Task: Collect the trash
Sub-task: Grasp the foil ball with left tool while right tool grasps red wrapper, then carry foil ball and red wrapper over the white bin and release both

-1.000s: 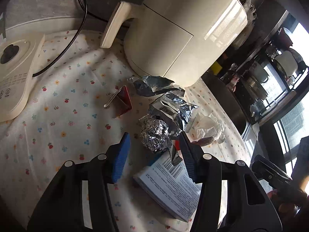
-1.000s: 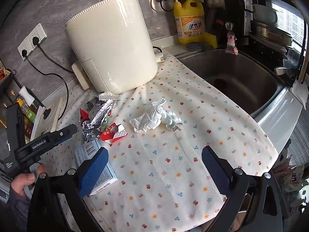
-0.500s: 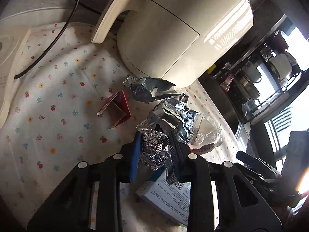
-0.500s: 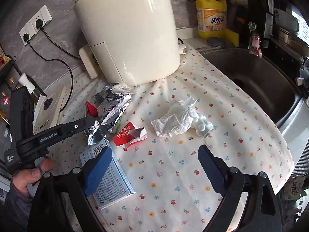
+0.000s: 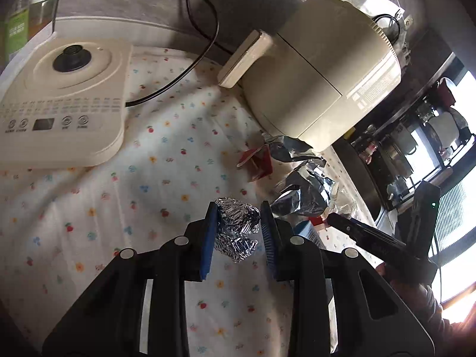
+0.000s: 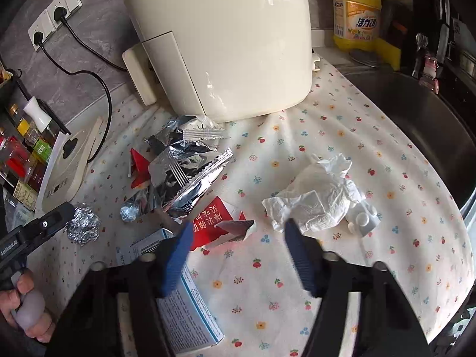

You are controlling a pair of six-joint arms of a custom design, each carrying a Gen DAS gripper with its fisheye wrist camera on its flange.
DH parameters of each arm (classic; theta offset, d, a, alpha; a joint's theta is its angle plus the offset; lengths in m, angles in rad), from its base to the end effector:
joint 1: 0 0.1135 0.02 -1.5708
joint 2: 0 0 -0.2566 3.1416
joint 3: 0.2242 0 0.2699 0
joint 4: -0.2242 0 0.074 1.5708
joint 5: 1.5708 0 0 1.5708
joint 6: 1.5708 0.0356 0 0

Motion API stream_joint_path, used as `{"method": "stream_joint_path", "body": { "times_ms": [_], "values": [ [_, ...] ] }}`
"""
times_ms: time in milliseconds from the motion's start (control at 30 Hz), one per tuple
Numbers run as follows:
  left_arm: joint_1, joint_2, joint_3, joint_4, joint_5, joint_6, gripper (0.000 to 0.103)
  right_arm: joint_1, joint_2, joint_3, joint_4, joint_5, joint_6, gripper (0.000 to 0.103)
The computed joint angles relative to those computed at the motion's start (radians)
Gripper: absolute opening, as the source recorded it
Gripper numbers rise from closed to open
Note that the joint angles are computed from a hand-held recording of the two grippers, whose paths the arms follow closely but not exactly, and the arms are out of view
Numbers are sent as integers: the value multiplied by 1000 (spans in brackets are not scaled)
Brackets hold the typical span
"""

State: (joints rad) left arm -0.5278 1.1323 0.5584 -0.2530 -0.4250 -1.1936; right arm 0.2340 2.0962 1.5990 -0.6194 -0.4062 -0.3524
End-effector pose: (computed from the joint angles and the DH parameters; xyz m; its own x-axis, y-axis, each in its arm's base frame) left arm 0.2119 -0.1065 0.1750 -0.4365 -0.7260 -0.5315 -0.5108 0.6862 -0.5178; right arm 0.4397 0.1193 0.1668 -0.6887 -0.4901 -0.5343 -0.6599 0.7290 0.1818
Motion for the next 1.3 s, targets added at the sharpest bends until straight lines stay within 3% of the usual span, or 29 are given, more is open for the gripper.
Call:
{"method": "stream_joint_path", "body": {
  "times_ms": [100, 300, 567, 733, 933, 1300],
  "values": [
    [-53, -38, -14, -44, -57, -49, 29, -5, -47, -59, 46, -21, -24, 25],
    [-185, -40, 7, -121, -207, -178, 29, -45, -132, -120, 18, -57, -83, 25],
    [-343, 92, 136, -172, -320, -272, 29, -161, -266, -218, -27, -145, -176, 26],
    [-429, 222, 269, -225, -357, -335, 29, -293, -318, -237, -126, -207, -285, 26],
    [-510, 410, 472, -297, -378, -386, 29, -498, -311, -191, -278, -274, -460, 26],
    [-604, 755, 883, -367, -357, -352, 29, -816, -112, 46, -523, -295, -705, 27]
  ]
}}
